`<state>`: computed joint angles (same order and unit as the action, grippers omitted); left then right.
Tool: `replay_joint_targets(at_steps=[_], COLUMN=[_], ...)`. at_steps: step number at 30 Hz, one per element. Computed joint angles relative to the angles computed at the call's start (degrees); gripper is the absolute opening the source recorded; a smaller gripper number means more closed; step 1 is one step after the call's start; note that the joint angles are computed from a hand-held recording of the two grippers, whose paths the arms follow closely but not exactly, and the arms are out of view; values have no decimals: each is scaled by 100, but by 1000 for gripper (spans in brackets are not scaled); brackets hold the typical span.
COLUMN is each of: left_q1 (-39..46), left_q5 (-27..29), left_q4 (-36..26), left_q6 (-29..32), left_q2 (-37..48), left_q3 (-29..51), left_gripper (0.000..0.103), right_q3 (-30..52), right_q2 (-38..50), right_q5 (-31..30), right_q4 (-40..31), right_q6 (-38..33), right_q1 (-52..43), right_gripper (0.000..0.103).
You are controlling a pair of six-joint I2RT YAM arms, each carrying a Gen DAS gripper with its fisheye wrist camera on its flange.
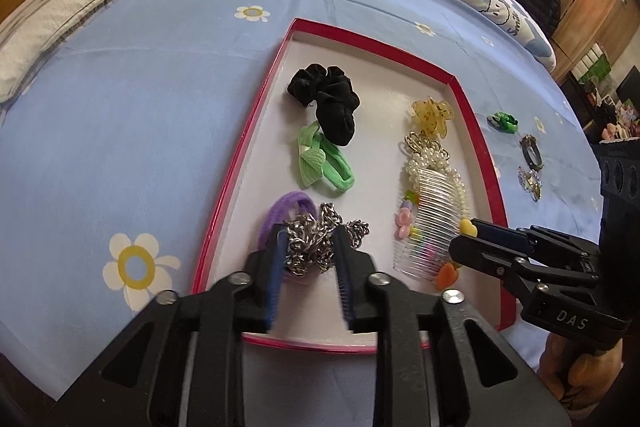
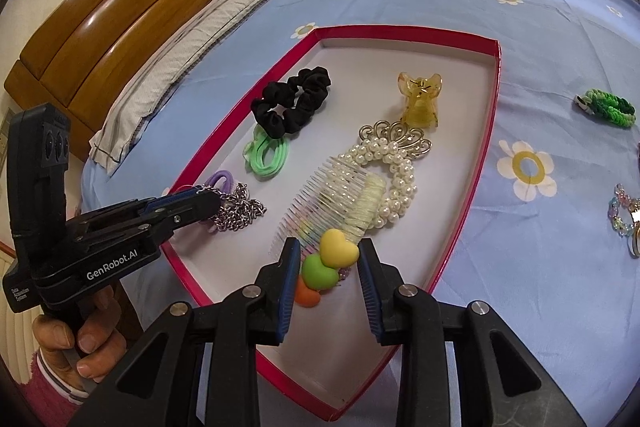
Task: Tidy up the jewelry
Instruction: 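Carry chain and comb into the tray and open both tools, then move both tools toward the green bracelet and the watch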
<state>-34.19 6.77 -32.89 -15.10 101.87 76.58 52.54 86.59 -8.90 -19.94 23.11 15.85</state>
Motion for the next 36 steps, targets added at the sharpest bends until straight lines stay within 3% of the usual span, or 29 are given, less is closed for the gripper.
replay_joint_targets(at_steps=[2, 12, 23, 36], left_q1=[13, -177, -737, -1484], left_q5=[58, -1, -56, -210], left_q4=[-1, -116, -380, -785], left_q6=[-55, -85, -133, -50], left_q2=[-44, -297, -228, 576], left_q3=[-17, 64, 586, 1812], left_gripper=[38, 48, 48, 48], right_q3=[-29, -566, -1304, -1644], right_q2=[-66, -1059, -2559, -3397], right_q5=[-9, -158, -388, -1210], right_q4=[17, 59, -472, -1275], right_q6=[10, 201, 109, -842], right_q1=[-14, -317, -1495, -3769], right_gripper=[44, 44, 45, 45])
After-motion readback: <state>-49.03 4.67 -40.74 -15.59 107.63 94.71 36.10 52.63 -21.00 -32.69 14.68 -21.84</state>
